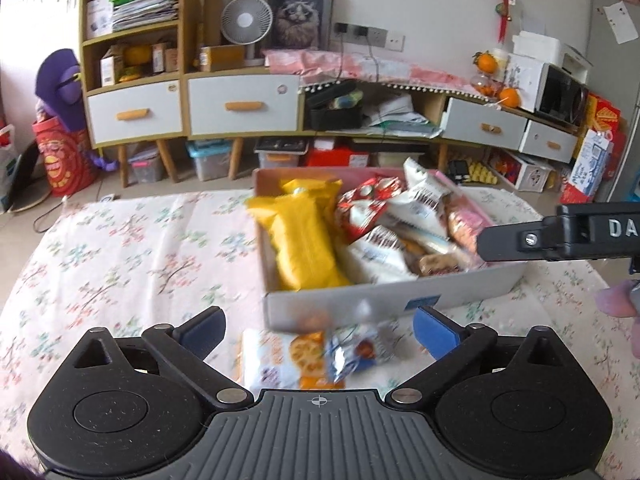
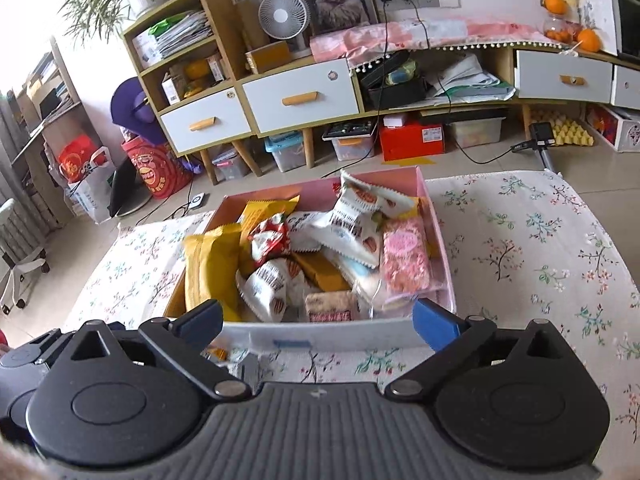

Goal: Organize snacks
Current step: 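Lower both tools toward the lotus-chip bag and small blue-white candy beside the box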

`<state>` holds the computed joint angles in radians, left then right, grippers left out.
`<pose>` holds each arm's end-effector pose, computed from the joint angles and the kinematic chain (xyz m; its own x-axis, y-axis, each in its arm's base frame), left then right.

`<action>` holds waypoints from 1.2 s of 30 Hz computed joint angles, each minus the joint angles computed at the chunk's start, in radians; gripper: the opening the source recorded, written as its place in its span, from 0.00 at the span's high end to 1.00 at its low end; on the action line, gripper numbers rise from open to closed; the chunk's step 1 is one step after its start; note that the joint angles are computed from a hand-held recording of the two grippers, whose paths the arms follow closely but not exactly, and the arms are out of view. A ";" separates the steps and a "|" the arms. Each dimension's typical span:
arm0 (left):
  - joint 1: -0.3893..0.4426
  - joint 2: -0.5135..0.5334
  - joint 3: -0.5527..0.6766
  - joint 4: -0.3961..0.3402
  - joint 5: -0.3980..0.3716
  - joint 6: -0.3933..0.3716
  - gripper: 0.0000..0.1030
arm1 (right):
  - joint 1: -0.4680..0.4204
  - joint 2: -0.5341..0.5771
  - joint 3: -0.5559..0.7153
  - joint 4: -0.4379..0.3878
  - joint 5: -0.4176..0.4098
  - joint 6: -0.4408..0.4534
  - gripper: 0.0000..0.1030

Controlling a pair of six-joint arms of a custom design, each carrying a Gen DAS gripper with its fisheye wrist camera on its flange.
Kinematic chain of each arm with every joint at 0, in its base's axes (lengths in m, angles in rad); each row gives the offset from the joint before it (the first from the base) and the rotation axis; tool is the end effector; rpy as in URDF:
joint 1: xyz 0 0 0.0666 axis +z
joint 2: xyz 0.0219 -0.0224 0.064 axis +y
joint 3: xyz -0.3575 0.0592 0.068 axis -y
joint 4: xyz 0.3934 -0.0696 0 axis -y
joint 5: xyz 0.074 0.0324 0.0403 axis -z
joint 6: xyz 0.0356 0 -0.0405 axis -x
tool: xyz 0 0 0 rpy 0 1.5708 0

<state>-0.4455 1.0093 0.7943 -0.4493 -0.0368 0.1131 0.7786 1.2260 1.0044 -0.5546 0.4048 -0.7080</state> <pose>0.3249 -0.1541 0.3178 -0.5984 0.1608 -0.7849 0.3391 0.9384 -0.0663 0.3126 0.2881 0.3287 -0.6686 0.1801 -0.7215 -0.0141 0.9670 0.2545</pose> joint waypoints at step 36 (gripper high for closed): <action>0.157 0.025 -0.100 0.026 0.151 -0.231 0.02 | 0.102 0.259 0.155 -0.049 0.010 0.058 0.32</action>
<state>-0.2881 1.0340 0.6948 -0.4237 0.1143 -0.1177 0.8805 1.4850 1.1591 -0.6032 0.4150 -0.6502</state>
